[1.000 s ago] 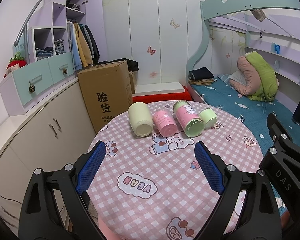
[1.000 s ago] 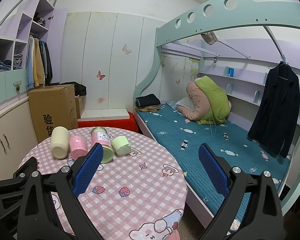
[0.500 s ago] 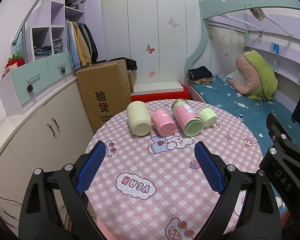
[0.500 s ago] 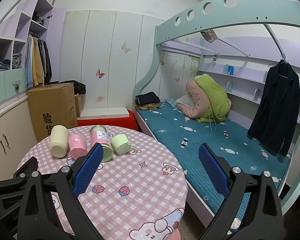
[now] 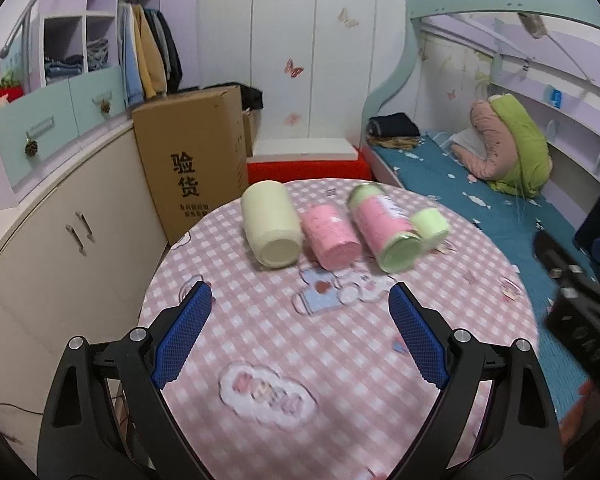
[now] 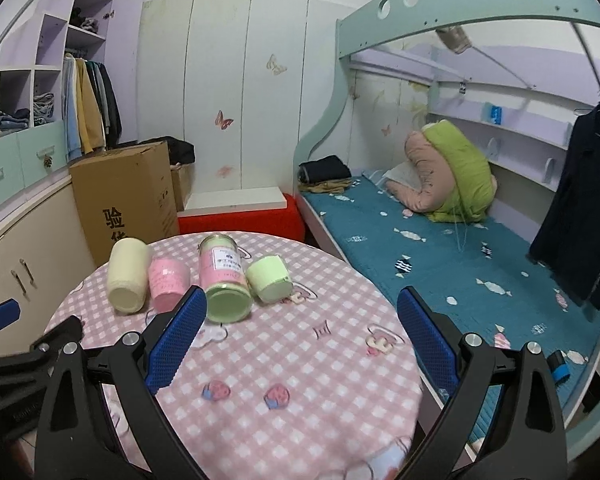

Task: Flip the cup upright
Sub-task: 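Move the left gripper to the pale green cup and close on it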

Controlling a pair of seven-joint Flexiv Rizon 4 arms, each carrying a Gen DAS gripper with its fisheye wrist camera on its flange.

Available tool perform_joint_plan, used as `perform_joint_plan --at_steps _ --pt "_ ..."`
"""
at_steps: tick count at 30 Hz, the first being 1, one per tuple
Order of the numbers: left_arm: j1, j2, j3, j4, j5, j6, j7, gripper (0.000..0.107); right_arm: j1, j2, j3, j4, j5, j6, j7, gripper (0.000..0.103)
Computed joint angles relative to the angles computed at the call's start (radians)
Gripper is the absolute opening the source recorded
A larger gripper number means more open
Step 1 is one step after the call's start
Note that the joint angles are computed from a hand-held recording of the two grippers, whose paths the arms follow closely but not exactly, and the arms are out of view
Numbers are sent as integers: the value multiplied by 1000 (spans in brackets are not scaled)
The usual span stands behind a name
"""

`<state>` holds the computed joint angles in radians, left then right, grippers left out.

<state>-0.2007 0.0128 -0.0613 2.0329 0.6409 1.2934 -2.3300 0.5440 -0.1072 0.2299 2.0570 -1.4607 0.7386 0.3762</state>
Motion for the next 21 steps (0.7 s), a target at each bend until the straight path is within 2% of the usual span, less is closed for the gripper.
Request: perform_joint_plan --at_steps 3,6,9,12,14,17,21 --pt "37 -90 15 -21 -225 64 210 90 -34 -37 -36 -46 2 82 -36 93" --pt "66 -190 -2 -89 -423 47 399 90 -63 -98 -71 -116 48 167 -129 93" --pt "91 -281 -28 -177 -560 -26 549 90 -71 -152 -100 -176 98 211 -213 93" --pt "80 -362 -5 -270 -610 -112 607 90 -68 -203 -130 -230 142 238 -282 93" --pt "57 -423 41 -351 -617 -187 593 90 -63 -227 -149 -255 157 247 -318 93" --pt "75 -474 32 -402 -694 -242 646 90 -58 -254 -170 -281 171 269 -360 93" --pt "55 -539 66 -494 -699 -343 648 91 -50 -299 -186 -323 244 289 -442 93"
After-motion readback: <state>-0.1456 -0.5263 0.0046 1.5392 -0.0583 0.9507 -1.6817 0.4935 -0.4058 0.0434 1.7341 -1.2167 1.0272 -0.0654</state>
